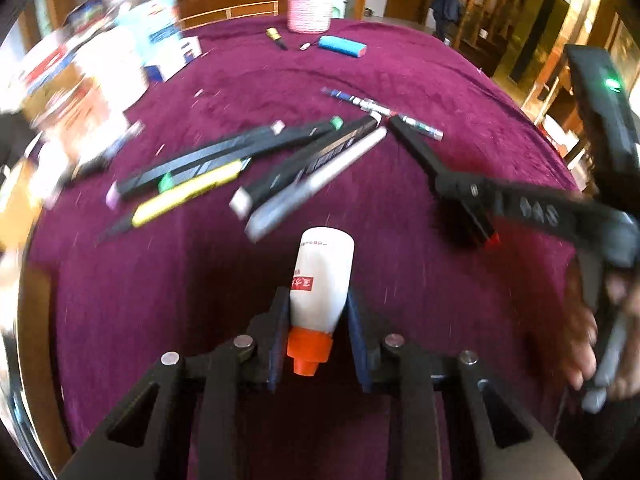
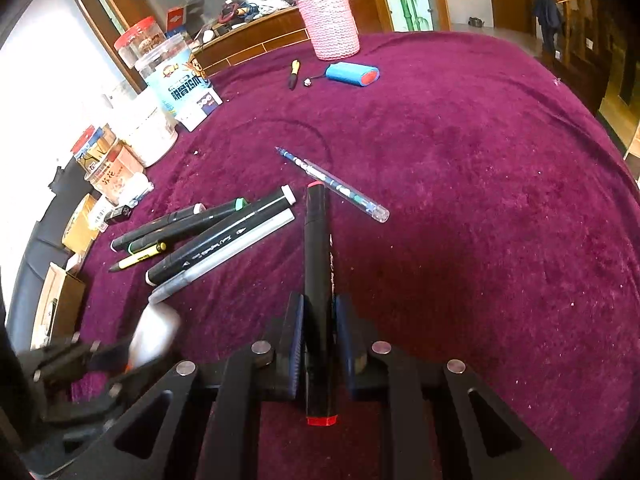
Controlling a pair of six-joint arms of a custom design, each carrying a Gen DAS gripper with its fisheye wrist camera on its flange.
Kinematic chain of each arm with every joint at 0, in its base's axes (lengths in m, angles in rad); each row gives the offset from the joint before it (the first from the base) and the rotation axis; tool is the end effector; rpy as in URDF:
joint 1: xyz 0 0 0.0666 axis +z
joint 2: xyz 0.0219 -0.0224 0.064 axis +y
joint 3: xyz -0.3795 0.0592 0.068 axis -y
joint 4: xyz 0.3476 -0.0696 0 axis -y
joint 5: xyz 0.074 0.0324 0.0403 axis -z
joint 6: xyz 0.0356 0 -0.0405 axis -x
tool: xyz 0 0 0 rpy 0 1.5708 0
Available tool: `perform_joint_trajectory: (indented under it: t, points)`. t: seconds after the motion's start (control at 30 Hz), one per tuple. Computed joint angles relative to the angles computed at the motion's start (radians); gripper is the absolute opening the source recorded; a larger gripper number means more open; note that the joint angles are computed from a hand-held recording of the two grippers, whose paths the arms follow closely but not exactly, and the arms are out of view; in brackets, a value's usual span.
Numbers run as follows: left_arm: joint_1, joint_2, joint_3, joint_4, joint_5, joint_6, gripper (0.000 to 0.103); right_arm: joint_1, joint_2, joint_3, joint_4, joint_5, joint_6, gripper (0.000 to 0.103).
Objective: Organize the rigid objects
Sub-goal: 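Carry the black marker and glue bottle into the tray and open both grippers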
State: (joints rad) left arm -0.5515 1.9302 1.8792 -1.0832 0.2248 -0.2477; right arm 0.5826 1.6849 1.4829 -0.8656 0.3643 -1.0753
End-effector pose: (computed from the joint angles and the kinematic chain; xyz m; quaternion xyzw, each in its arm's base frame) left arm 0.5169 -0.3277 0.3456 0.3998 0.8842 -0.1408 0.1962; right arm 0.4454 0.2778 0.3361 0.2760 0.9127 0.0620 0.2948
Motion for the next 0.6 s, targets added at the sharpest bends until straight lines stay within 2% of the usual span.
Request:
perform_joint_trajectory:
  t: [0.1, 0.2, 0.33, 0.43, 0.6]
  points:
    - [0.045, -0.071, -0.100, 0.020, 0.043, 0.029, 0.026, 0.021, 0.021, 0.034, -0.050, 0.034, -0.011, 0.016]
    - [0.084, -0.154, -0.207, 0.079, 0.048, 0.044, 0.026, 0.056, 0.035, 0.063, -0.108, 0.062, -0.062, 0.016]
    - [0.141, -0.212, -0.264, 0.094, 0.092, 0.058, 0.027, 0.125, 0.049, 0.096, -0.148, 0.079, -0.134, 0.016]
    - [0.186, -0.243, -0.286, 0.094, 0.126, 0.068, 0.027, 0.192, 0.037, 0.107, -0.095, 0.094, -0.159, 0.016]
    - [0.255, -0.282, -0.300, 0.086, 0.164, 0.082, 0.027, 0.276, 0.097, 0.250, -0.057, 0.118, -0.106, 0.017]
